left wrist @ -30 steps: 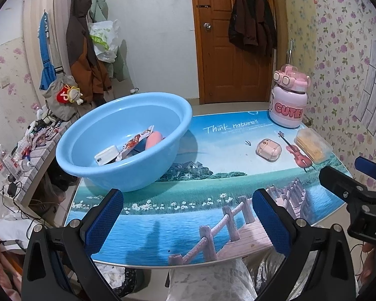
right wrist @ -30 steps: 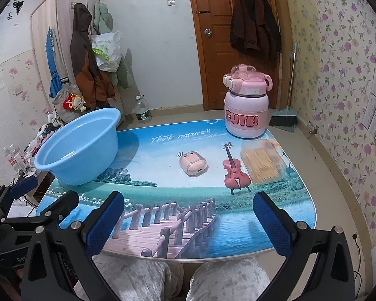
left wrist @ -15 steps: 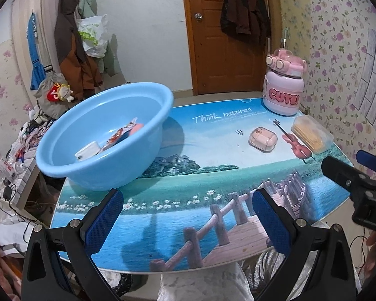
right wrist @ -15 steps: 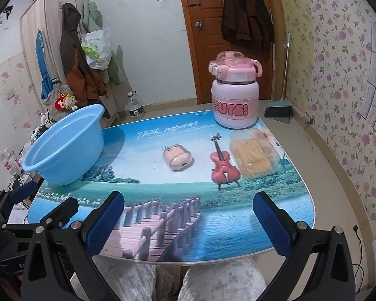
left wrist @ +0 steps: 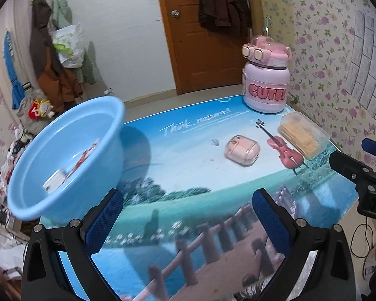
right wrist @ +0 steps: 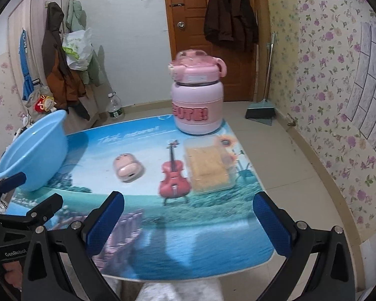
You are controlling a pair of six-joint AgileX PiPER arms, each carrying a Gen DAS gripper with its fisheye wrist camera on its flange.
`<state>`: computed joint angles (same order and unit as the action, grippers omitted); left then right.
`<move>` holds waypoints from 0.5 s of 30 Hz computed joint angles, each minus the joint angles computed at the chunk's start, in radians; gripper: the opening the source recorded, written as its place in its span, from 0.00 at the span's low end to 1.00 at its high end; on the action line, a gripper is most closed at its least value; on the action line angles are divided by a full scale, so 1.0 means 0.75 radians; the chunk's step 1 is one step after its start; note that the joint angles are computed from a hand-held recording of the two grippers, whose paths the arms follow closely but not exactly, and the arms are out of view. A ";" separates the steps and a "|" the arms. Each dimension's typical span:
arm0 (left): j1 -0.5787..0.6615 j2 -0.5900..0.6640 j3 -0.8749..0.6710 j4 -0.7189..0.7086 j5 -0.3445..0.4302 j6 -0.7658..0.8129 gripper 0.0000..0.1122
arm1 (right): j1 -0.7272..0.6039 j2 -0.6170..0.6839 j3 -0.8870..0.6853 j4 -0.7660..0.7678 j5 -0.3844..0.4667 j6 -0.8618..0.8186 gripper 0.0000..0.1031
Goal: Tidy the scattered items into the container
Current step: 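Reach the left gripper to the pink earbud case while the right reaches the toothpick box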
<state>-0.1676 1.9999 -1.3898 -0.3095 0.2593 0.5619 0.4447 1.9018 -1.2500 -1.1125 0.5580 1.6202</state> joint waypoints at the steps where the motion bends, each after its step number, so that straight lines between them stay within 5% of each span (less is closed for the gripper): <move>1: -0.008 0.018 -0.025 0.012 0.012 -0.013 0.92 | -0.017 0.004 0.000 0.004 -0.011 -0.016 1.00; 15: -0.109 0.296 -0.442 0.239 0.241 -0.229 0.92 | -0.208 0.116 -0.084 0.099 -0.225 -0.348 1.00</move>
